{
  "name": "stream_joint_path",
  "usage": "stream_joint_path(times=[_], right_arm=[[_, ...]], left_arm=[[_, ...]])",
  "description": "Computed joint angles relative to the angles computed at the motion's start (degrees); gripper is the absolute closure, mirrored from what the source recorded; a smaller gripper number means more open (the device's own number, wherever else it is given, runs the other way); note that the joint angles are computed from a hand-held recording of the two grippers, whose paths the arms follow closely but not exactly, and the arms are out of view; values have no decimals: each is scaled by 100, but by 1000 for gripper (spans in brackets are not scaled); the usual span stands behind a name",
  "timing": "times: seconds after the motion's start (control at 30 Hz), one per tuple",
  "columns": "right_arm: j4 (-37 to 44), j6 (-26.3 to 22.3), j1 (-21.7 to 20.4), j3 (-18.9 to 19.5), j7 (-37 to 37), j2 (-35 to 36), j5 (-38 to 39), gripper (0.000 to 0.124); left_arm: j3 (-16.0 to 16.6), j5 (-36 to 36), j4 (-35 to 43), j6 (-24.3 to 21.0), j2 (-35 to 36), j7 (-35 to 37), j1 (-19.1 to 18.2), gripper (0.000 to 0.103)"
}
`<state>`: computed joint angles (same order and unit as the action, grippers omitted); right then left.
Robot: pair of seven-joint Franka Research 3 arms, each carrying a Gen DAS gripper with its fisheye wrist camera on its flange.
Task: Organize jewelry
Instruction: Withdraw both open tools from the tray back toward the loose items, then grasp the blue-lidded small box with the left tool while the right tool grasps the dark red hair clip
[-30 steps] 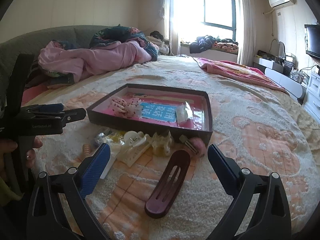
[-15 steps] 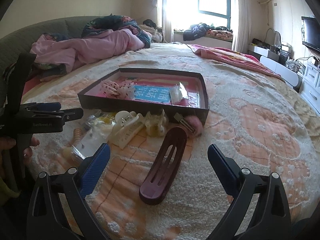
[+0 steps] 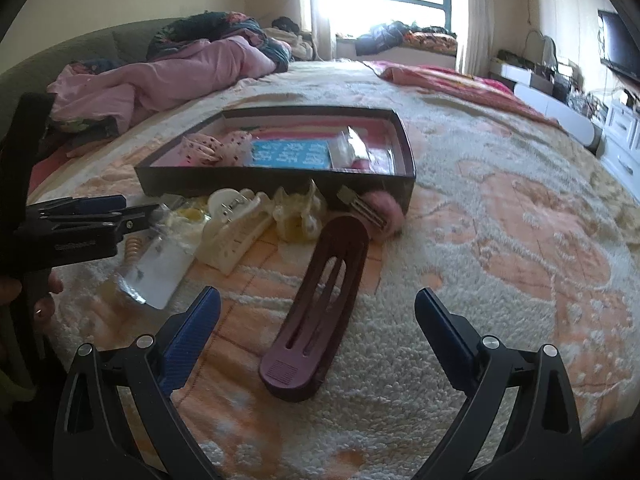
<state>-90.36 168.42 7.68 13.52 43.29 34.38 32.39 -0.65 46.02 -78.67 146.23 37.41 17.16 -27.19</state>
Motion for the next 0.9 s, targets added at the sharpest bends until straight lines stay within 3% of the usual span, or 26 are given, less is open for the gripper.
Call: stream_joint_path(times=[0.17,0.37,0.7,0.9], right_arm=[[185,-298,165,-251,334,125,-206,38],[107,-84,376,-457,570,167,-589,46],[1,103,153,-170,375,140,-722,89],[33,1,-2,11,178,132,-520,92]], left_arm=[[-82,-174,69,164,81,155,82,39],[-125,-446,188,237,196,426,123,44],[-130,-899,394,366,393,646,203,65],[-86,-1014,286,746,361,624,248,74]])
